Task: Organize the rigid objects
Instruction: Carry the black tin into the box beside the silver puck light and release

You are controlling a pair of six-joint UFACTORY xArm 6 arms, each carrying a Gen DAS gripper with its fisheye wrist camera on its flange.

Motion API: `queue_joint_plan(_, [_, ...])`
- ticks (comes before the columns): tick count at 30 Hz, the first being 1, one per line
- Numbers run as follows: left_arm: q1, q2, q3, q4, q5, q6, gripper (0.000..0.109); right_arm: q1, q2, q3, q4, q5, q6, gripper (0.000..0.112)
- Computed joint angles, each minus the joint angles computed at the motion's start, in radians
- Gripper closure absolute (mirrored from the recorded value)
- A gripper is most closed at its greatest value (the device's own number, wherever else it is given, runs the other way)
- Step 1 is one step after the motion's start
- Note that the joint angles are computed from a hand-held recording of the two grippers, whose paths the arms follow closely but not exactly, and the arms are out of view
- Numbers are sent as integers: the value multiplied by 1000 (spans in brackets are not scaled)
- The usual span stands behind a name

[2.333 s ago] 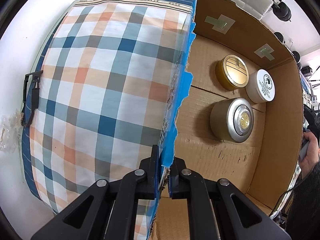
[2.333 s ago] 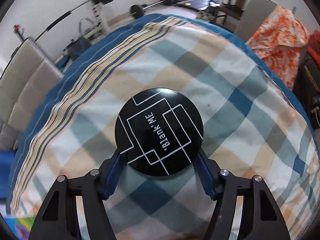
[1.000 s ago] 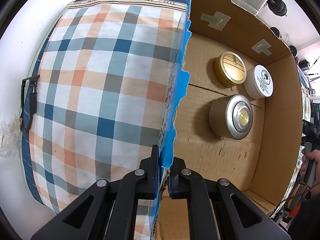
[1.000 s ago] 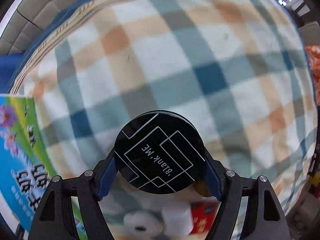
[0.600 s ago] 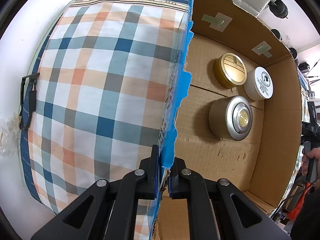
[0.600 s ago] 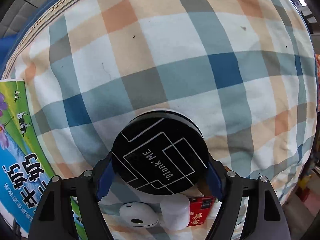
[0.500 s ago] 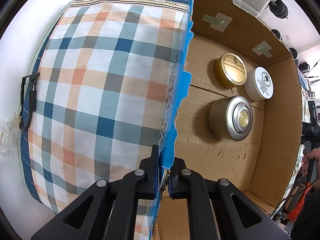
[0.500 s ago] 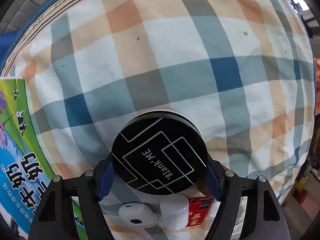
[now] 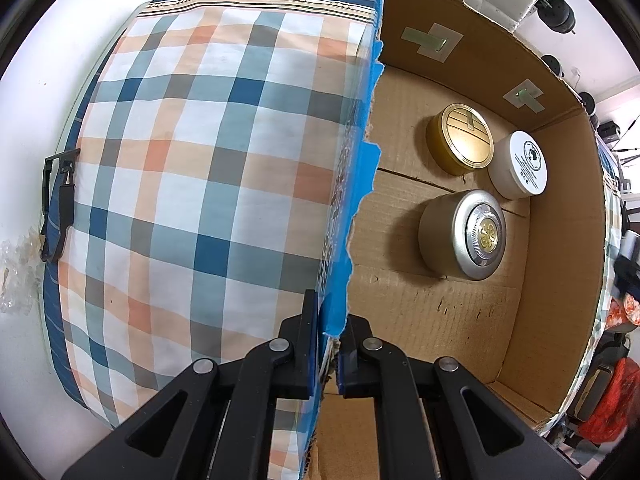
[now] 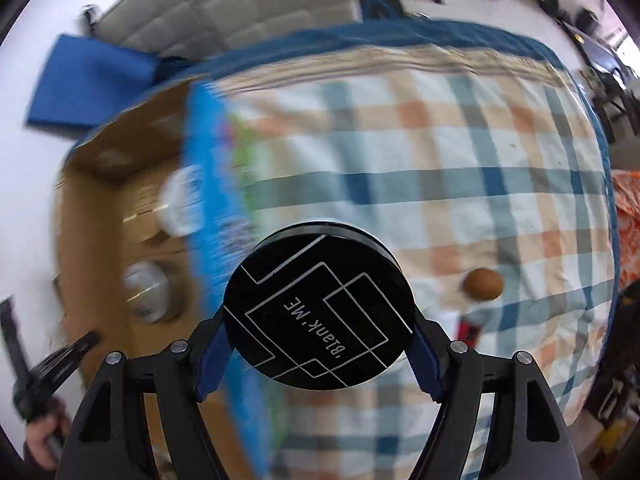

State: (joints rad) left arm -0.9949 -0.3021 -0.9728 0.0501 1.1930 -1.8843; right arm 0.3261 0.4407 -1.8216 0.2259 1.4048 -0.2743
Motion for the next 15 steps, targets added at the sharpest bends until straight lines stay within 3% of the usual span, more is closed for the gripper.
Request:
queue_joint_plan(2, [2, -3, 3, -1, -5, 4, 104, 14, -125, 136, 40, -5, -27, 35])
queue_joint_plan(7, [7, -22, 25, -5, -27, 9, 104, 34, -308, 283, 76, 37, -65, 35])
queue_joint_plan(15, [1, -31, 35, 2, -33, 1, 104, 114, -340, 319, 73, 33, -24, 35])
